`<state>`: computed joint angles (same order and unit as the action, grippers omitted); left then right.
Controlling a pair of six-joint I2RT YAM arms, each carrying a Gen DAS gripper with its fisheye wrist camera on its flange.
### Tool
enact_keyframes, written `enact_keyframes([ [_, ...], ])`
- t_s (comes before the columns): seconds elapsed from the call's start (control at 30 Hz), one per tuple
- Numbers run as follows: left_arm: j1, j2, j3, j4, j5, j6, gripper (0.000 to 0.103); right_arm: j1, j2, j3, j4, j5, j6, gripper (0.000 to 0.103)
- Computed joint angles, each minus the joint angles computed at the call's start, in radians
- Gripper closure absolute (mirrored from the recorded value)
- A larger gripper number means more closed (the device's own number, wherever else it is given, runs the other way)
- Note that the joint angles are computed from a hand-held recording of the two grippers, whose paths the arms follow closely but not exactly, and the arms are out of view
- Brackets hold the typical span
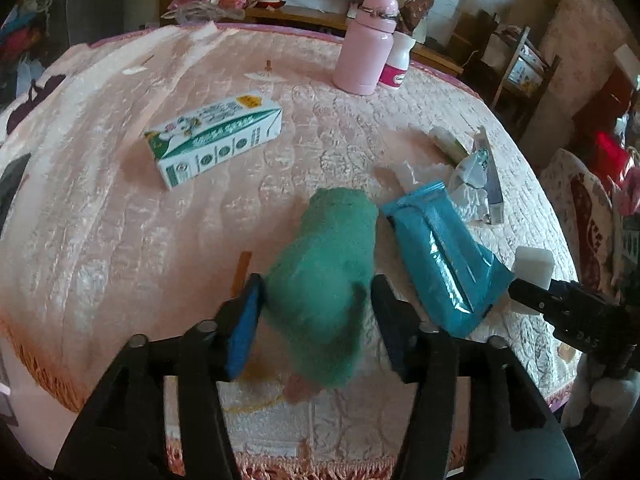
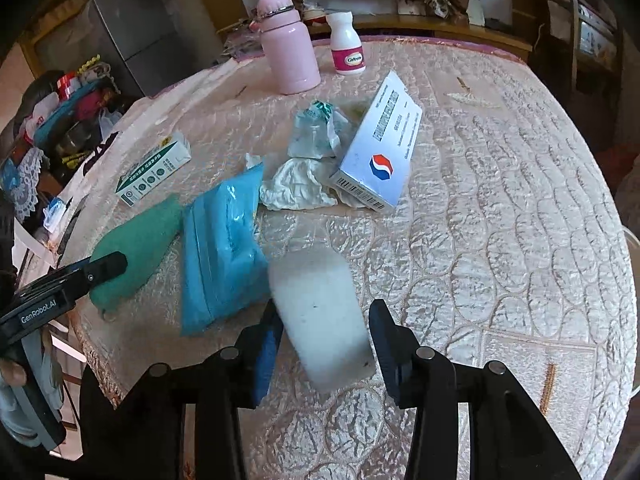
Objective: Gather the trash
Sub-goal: 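Grasp the green plush with the left tool while the right tool grasps the white sponge, then carry the green plush and white sponge over the white bucket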
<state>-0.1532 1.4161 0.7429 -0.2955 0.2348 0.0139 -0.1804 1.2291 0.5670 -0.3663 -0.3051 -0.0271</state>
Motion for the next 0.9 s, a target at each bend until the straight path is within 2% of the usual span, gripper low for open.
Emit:
enact_keyframes([
  [0.17,-0.041,0.049,0.033,0.010,-0.055,0.048,0.045,-0.011,0.005,-0.001,0.005,0.004,-0.007,0.061],
  [0.23,-0.045,0.062,0.029,0.020,-0.072,0.047,0.046,-0.014,0.010,-0.004,0.014,-0.001,-0.001,0.066],
  [0.27,-0.040,0.064,0.028,0.021,-0.067,0.043,0.050,-0.014,0.013,-0.005,0.015,-0.005,0.000,0.071],
  [0.33,-0.025,0.053,0.020,0.023,-0.044,0.029,0.056,-0.012,0.010,-0.010,0.014,-0.009,0.000,0.073],
  [0.4,-0.016,0.032,0.011,0.022,-0.034,0.018,0.060,-0.004,-0.013,-0.019,0.013,-0.001,0.002,0.074],
  [0.9,-0.071,-0.197,-0.006,-0.034,-0.044,-0.037,0.061,-0.072,-0.208,-0.015,-0.101,-0.085,0.011,0.074],
])
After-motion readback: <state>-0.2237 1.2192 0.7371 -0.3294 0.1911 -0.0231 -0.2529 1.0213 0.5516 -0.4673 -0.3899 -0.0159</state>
